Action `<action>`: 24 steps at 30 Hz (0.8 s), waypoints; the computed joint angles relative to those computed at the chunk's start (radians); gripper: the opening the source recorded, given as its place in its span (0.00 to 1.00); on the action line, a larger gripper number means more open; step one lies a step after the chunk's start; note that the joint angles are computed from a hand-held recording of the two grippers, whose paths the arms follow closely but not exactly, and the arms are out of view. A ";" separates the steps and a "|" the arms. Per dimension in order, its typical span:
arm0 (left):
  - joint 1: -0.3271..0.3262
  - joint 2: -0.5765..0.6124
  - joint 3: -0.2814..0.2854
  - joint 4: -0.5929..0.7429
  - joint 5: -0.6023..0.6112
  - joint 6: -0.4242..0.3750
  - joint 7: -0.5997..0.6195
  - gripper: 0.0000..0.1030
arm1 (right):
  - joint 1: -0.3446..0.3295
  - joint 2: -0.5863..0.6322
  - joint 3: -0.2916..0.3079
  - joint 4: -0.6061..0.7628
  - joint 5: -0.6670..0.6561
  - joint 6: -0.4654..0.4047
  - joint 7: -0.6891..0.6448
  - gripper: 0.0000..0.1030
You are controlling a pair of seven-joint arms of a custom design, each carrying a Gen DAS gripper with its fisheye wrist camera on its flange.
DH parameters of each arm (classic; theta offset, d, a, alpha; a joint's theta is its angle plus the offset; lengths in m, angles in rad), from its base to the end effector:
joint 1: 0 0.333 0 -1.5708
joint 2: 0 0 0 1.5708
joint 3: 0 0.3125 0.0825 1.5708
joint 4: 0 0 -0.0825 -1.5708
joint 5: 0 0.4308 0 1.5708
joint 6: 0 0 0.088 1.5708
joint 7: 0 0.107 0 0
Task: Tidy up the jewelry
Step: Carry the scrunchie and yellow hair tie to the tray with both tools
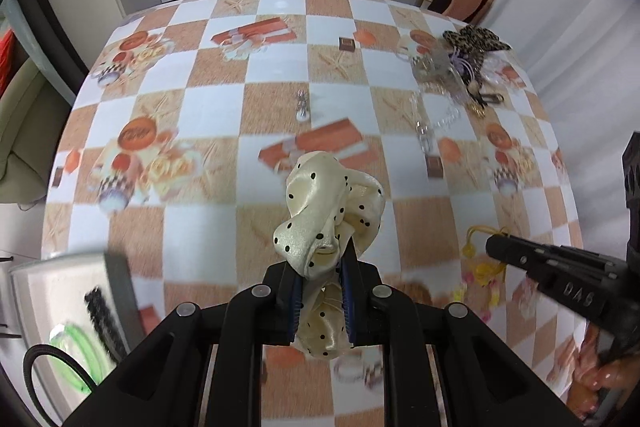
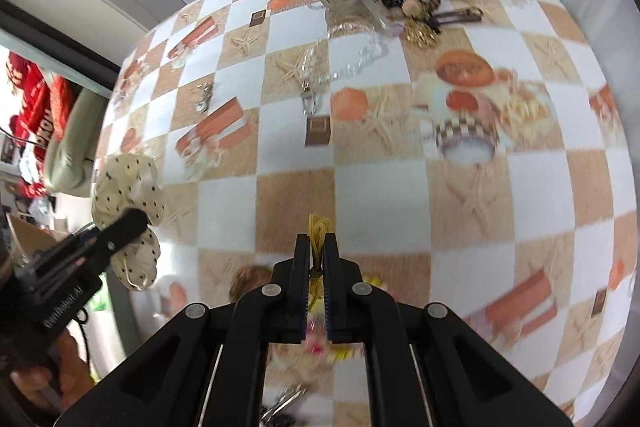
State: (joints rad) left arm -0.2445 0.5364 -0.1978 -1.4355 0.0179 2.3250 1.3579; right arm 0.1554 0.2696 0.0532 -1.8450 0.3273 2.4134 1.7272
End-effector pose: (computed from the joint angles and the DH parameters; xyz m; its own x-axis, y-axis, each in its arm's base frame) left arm 0.7153 -0.3071 0.4036 -0.2161 -0.9637 0.1567 -0.9319 0.1557 -0.3275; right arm 0.6749 0.1426 0.3841 -0.1199 -0.9380 -0.3251 -0.9582 0.1950 -0.2093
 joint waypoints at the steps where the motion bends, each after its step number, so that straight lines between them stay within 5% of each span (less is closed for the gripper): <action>1: 0.006 -0.026 -0.003 -0.035 -0.008 0.006 0.000 0.21 | -0.003 -0.011 0.003 -0.012 0.012 -0.001 -0.003 0.06; 24: 0.084 -0.462 0.005 -0.558 -0.136 0.061 0.002 0.21 | 0.084 -0.198 0.022 -0.141 0.060 -0.072 0.024 0.06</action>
